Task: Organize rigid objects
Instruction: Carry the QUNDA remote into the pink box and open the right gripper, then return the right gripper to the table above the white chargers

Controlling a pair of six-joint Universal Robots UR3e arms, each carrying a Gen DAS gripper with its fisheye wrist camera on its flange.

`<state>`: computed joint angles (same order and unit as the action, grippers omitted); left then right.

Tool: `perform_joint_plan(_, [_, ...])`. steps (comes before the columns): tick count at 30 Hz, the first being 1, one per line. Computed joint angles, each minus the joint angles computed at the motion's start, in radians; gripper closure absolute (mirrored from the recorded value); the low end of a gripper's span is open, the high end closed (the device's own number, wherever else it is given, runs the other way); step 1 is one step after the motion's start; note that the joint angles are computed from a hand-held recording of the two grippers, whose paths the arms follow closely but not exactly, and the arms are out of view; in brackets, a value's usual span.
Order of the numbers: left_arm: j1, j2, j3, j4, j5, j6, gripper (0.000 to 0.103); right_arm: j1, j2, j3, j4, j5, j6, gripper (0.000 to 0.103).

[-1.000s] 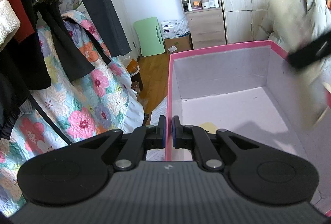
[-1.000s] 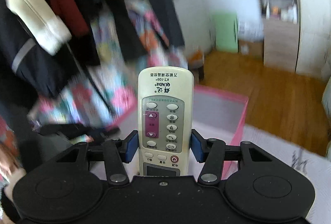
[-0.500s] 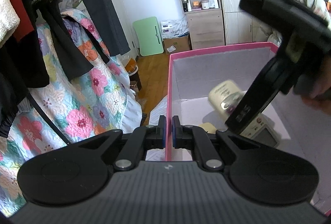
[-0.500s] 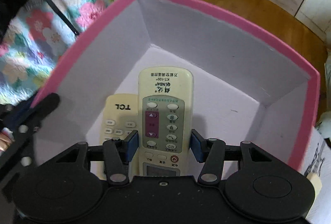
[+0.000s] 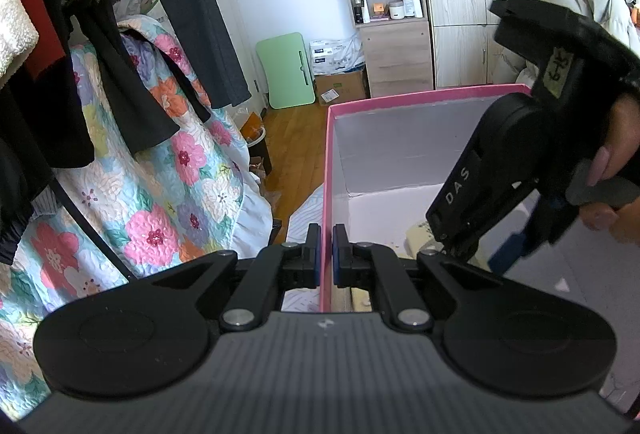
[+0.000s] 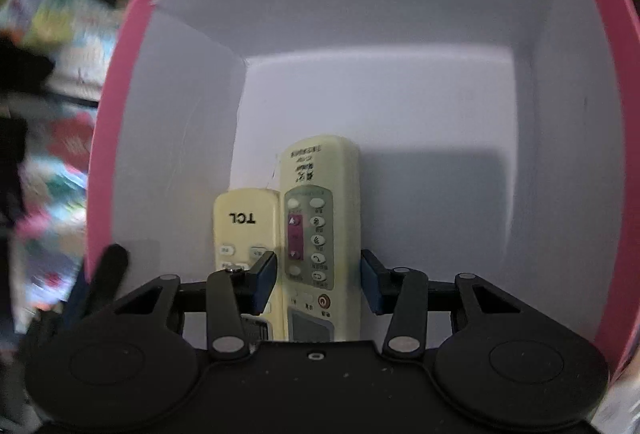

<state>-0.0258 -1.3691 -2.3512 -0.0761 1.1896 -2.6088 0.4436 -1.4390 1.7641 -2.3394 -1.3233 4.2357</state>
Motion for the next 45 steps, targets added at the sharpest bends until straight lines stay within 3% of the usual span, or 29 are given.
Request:
perform_joint_plan(3, [0.003,-0.001,0.004,-0.004,-0.004,-0.001,0.098,0.002,-0.019,0.037,-0.03,0.017,0.028,0.053])
perform_joint_plan(8, [0.003,0.003,0.009,-0.014,0.0,0.005,0.098,0.072,0.013,-0.147,0.131,-0.112,-0.104,0.05])
perform_joint_plan(14, [0.007,0.01,0.013,-0.027,-0.004,0.004,0.098,0.159,-0.256,0.015,0.034,-0.218,-0.168,0.046])
perform_joint_plan(21, [0.007,0.013,0.011,-0.027,-0.004,0.025,0.098,0.293,-0.574,0.183,0.116,-0.399,-0.114,0.045])
perform_joint_plan(24, [0.001,0.009,0.015,-0.03,0.001,0.027,0.098,0.404,-0.67,0.229,0.169,-0.499,-0.021,0.045])
perform_joint_plan(28, [-0.008,0.004,0.017,-0.022,0.014,0.021,0.098,0.639,-0.639,0.18,0.321,-0.702,0.155,0.045])
perform_joint_plan(31, [-0.011,0.005,0.016,-0.023,0.016,0.017,0.098,0.771,-0.598,0.154,0.394,-0.762,0.263,0.045])
perform_joint_plan(45, [-0.01,0.003,0.016,-0.016,0.021,0.023,0.098,0.965,-0.424,0.122,0.532,-0.667,0.567,0.04])
